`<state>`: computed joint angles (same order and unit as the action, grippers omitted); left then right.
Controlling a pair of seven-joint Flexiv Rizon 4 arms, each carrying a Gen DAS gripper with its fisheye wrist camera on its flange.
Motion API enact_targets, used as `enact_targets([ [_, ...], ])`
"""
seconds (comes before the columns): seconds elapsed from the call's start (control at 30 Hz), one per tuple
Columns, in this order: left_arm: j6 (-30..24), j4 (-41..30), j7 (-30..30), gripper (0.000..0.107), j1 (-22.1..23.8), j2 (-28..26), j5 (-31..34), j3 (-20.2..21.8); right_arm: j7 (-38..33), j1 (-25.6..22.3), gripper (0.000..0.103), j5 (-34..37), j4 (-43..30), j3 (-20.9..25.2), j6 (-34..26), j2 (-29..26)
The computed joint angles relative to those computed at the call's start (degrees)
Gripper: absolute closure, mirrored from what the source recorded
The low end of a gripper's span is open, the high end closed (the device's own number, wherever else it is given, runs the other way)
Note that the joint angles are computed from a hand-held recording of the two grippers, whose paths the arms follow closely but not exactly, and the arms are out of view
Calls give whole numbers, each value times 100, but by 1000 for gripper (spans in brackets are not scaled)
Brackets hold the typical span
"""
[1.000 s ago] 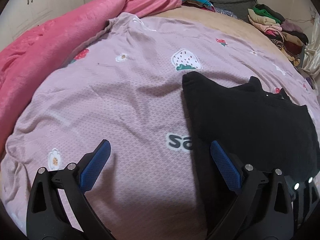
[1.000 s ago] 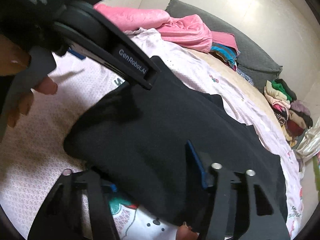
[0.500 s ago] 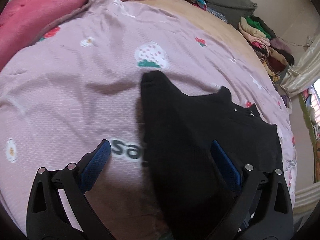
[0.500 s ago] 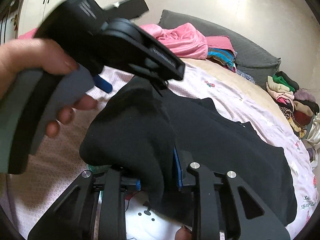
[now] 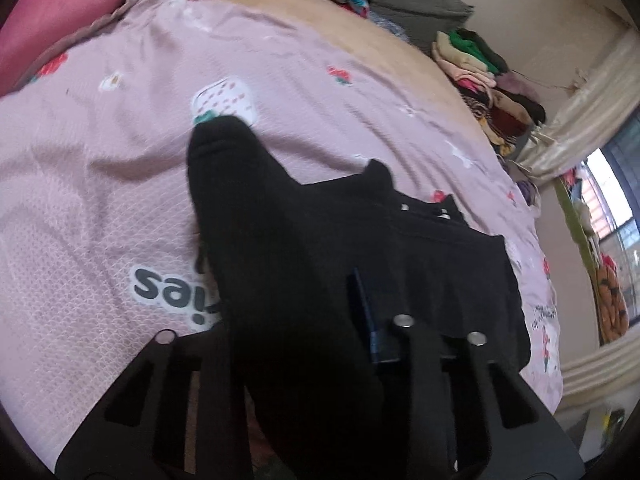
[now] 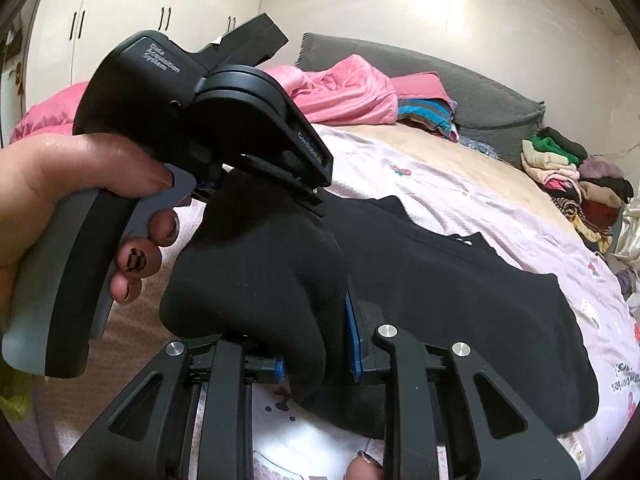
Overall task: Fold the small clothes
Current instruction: 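Grasp the folded sweatshirt edge with both grippers and lift it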
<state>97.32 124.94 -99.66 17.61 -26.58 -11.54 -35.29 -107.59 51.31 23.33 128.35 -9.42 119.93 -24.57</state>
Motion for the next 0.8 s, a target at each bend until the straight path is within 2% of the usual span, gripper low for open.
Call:
enact_targets([
  [0.27,34,-20,70,85,-178,284,6,-38,-161,-22,82,450,225,100,325,329],
  [0.4,34,-120,103,85,-429,410,-8,48,-238,-277,82,613,326,338,481,510],
  [0.6,-210,-409,269,85,-1174,555,-191,555,-98,-956,83,549,497,827,644,758],
  [0.8,-525,-834,339,85,-2382,500,-376,1595,429,-1740,83,82,747,1276,808,817],
])
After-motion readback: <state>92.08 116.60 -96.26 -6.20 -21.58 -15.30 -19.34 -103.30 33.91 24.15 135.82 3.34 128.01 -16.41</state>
